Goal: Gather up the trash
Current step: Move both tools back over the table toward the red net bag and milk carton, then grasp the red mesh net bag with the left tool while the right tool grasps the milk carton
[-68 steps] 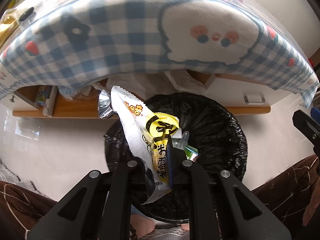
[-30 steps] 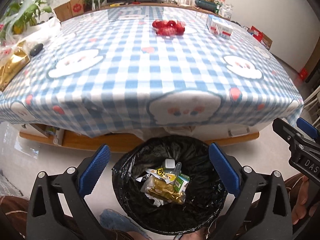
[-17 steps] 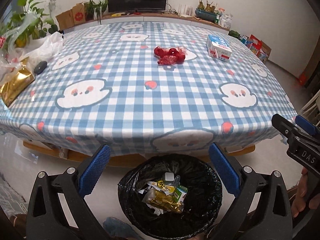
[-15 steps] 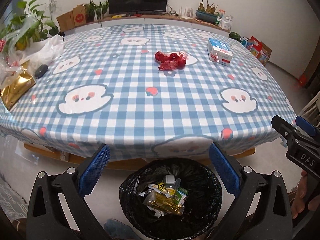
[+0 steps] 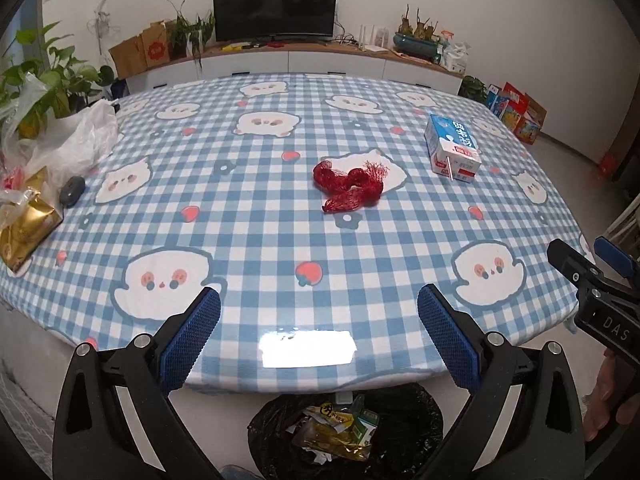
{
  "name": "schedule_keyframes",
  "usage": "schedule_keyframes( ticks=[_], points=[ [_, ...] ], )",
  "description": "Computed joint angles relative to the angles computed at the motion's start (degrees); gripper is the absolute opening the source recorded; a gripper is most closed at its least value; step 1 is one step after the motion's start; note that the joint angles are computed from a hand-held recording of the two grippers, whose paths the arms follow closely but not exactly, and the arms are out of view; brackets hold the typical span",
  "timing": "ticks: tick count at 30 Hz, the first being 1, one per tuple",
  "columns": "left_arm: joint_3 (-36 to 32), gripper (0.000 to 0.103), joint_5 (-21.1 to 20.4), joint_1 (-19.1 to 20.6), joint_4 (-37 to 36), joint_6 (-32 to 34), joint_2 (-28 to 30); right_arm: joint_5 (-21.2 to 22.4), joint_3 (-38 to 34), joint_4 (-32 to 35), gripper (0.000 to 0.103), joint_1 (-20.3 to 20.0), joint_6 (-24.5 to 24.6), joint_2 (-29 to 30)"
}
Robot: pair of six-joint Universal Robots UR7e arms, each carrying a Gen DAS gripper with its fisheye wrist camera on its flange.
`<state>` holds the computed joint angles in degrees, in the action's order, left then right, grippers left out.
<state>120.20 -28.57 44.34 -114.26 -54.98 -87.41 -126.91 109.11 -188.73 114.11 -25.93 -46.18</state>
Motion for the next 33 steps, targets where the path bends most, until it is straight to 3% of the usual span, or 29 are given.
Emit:
schedule_keyframes(
  ticks=[10,18,33],
  points=[
    [-5.96,0.097,-0.03,5.62,-8.52,10.79,6.48,-0.18,-11.33,6.41,0.095,-1.09,1.04,5.81],
    [-11.82,0.097,-1.56,10.32,-13.77,18.21,12.44,-1.24,-23.12,15.48,0.095,-1.57,4.20,11.64],
    [-20.66,0.096,-4.81,15.87,-14.65,20.81,20.35,-3.44,-42.57,29.93,0.095,-2.77,8.13,22.28]
  ],
)
